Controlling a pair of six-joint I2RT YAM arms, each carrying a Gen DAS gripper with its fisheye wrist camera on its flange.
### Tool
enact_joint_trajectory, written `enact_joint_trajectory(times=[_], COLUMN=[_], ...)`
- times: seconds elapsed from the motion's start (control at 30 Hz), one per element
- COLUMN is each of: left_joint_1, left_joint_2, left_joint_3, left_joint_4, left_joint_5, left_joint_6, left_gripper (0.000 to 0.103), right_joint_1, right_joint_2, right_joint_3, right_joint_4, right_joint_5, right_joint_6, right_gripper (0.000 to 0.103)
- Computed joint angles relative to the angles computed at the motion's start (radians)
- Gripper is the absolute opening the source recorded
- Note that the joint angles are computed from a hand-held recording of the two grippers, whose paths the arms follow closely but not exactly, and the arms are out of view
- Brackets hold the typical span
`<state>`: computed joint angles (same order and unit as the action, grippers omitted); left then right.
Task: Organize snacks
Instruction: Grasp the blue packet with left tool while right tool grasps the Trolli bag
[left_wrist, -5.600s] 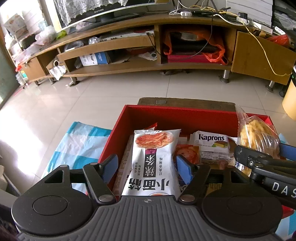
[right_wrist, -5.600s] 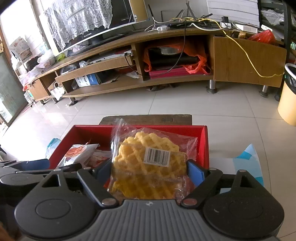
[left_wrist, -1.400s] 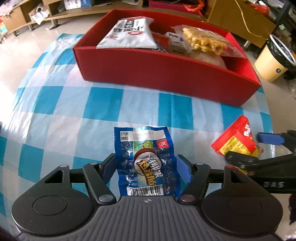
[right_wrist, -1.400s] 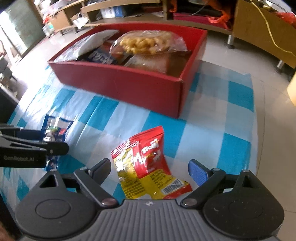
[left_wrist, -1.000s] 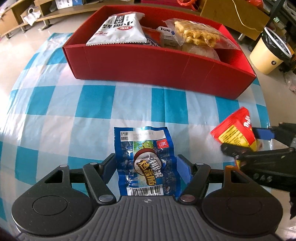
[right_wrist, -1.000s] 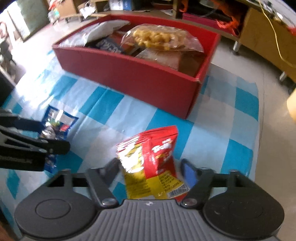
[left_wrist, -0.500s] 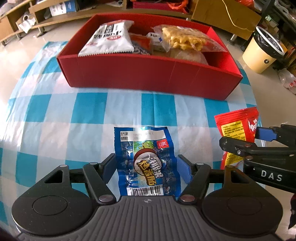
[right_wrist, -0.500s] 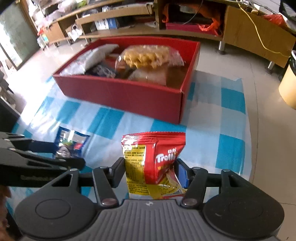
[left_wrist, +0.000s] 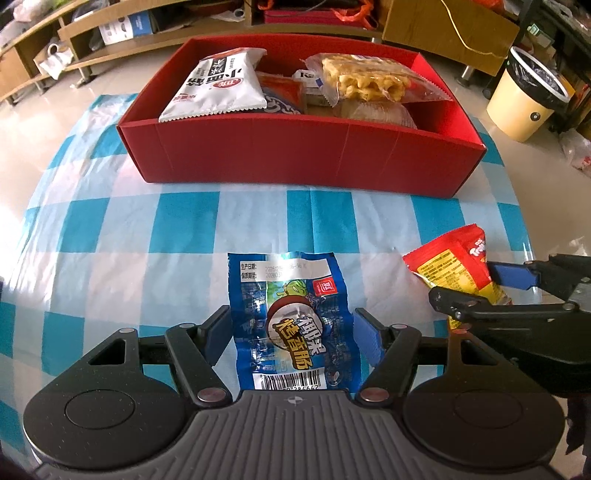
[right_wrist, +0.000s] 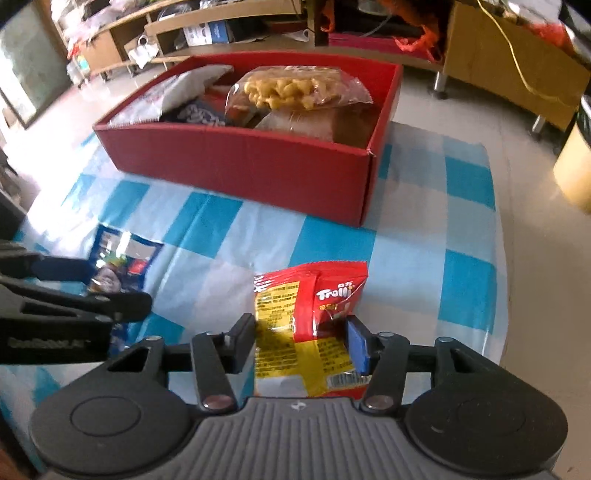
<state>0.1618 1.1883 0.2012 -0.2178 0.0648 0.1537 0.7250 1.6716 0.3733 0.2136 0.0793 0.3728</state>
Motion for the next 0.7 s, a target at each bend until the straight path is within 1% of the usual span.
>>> enact_joint_trajectory(times=[0.03, 0.07, 0.1, 0.13, 0.23, 0.27, 0.3, 0.4, 0.43, 0.47, 0.5, 0.53, 0.6, 0.63, 0.7], left_joint_1=[0.002, 0.004, 0.008, 0.013, 0.05, 0.062, 0.073, 0.097, 0.106, 0.119, 0.134, 0.152, 0.184, 0.205, 0.198], left_joint_2=[0.002, 0.004, 0.005, 0.004, -0.002, 0.002, 0.012, 0.055, 0.068, 0.08, 0.09, 0.106, 0.139, 0.135, 0.121], left_joint_3=[-0.002, -0.003, -0.004, -0.006, -0.006, -0.006, -0.008, -0.017, -0.02, -0.026, -0.03, -0.035, -0.037, -0.039, -0.039], left_joint_4=[0.004, 0.007, 0.01, 0.013, 0.018, 0.023, 0.031, 0.065, 0.077, 0.091, 0.103, 0.119, 0.141, 0.14, 0.126], left_joint_5=[-0.001, -0.001, -0.003, -0.005, -0.001, 0.0, 0.0, -0.006, -0.009, -0.01, -0.01, -0.012, -0.005, 0.01, 0.002], left_joint_6=[0.003, 0.007, 0.01, 0.014, 0.042, 0.052, 0.063, 0.093, 0.105, 0.122, 0.138, 0.155, 0.18, 0.193, 0.195], left_gripper=[0.075, 0.075, 0.075, 0.075, 0.076, 0.076, 0.076, 0.076, 0.076, 0.076, 0.075, 0.075, 0.076, 0.076, 0.076], right_joint_1=[0.006, 0.005, 0.003, 0.002, 0.003, -0.005, -0.012, 0.013, 0.022, 0.029, 0.037, 0.047, 0.052, 0.048, 0.04], right_joint_2=[0.023, 0.045, 0.05, 0.058, 0.077, 0.087, 0.1, 0.097, 0.098, 0.095, 0.088, 0.074, 0.047, 0.032, 0.014], right_joint_3=[0.009, 0.018, 0.003, 0.002, -0.023, -0.033, -0.03, -0.022, -0.022, -0.022, -0.022, -0.019, -0.021, -0.029, -0.041], right_joint_4=[-0.001, -0.003, 0.036, 0.048, 0.113, 0.142, 0.145, 0.12, 0.122, 0.119, 0.11, 0.088, 0.053, 0.049, 0.051], right_joint_5=[0.012, 0.009, -0.008, -0.022, -0.03, -0.05, -0.063, -0.037, -0.028, -0.015, 0.003, 0.03, 0.069, 0.077, 0.072], right_joint_6=[0.003, 0.007, 0.001, 0.005, 0.016, 0.014, 0.021, 0.007, 0.013, 0.023, 0.035, 0.046, 0.064, 0.065, 0.066], right_gripper=[0.058, 0.067, 0.08, 0.081, 0.092, 0.102, 0.101, 0.101, 0.101, 0.097, 0.088, 0.082, 0.057, 0.053, 0.051])
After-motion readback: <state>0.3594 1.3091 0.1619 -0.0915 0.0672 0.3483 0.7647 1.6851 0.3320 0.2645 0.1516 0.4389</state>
